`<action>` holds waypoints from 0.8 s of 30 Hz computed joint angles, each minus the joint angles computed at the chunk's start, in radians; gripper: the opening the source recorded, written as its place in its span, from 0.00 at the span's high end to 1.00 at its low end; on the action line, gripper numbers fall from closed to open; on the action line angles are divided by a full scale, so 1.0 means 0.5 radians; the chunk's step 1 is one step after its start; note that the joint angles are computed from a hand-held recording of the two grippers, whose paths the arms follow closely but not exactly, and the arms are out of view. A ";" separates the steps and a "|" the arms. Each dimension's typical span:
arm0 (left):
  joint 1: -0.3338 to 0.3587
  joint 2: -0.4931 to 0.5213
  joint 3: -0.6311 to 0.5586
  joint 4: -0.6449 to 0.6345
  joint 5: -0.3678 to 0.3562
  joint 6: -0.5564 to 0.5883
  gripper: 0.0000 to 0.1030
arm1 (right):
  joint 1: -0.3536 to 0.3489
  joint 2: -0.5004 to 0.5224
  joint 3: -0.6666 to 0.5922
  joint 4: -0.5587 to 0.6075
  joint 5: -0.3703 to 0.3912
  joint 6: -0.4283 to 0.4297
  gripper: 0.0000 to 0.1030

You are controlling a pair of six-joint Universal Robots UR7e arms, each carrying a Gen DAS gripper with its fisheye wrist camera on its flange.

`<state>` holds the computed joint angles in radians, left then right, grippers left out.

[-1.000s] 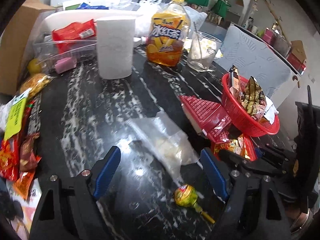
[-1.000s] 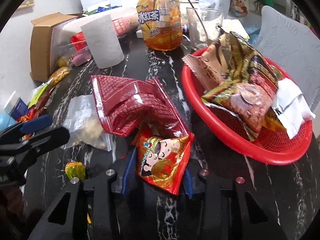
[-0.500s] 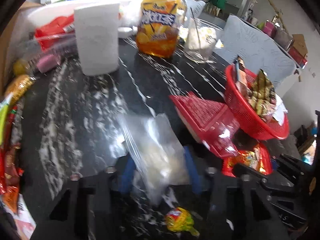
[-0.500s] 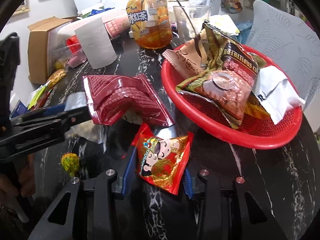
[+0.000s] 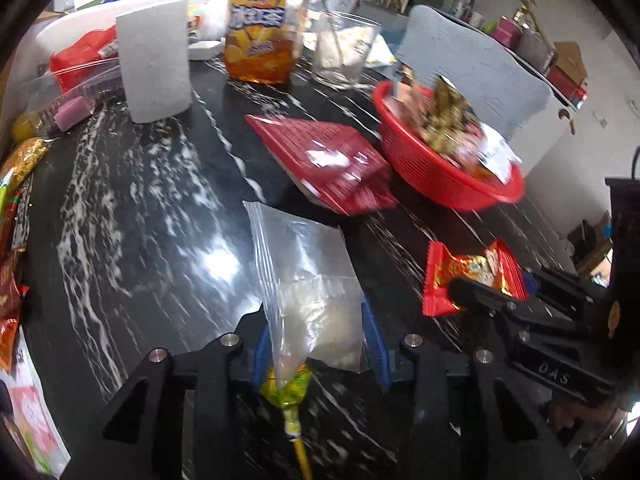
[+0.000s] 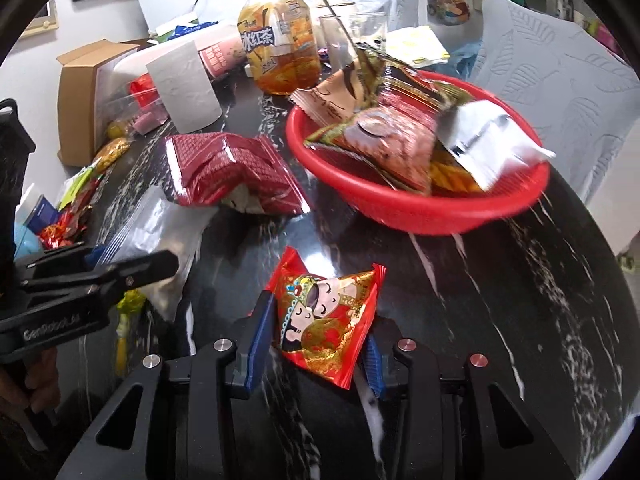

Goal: Organize snacks
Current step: 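Grasp the clear plastic bag with the left tool while the right tool grasps the red cartoon packet, then lift the clear bag and cartoon packet and carry them toward the red basket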

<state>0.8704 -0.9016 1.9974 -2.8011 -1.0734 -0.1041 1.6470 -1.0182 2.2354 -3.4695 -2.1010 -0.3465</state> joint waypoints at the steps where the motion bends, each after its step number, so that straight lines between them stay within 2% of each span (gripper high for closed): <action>1: -0.007 -0.007 0.011 0.008 -0.018 -0.005 0.62 | 0.000 -0.012 0.016 -0.003 0.003 0.001 0.62; 8: -0.083 -0.022 0.096 0.033 -0.117 -0.031 0.62 | -0.055 -0.158 0.188 -0.009 0.070 0.049 0.63; 14: -0.149 -0.016 0.152 0.032 -0.181 -0.042 0.62 | -0.082 -0.287 0.331 -0.021 0.054 0.076 0.63; 18: -0.201 0.004 0.174 0.030 -0.195 -0.006 0.62 | -0.078 -0.354 0.412 -0.029 0.012 0.092 0.63; 21: -0.229 0.029 0.179 0.028 -0.147 0.005 0.62 | -0.075 -0.395 0.459 -0.024 -0.013 0.071 0.62; 24: -0.218 0.054 0.154 0.060 -0.136 -0.016 0.61 | -0.066 -0.387 0.467 -0.055 -0.041 0.083 0.59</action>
<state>0.7615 -0.8745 2.0744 -2.7711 -1.1414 -0.1120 1.6137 -1.2117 2.4688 -3.4968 -2.1216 -0.3048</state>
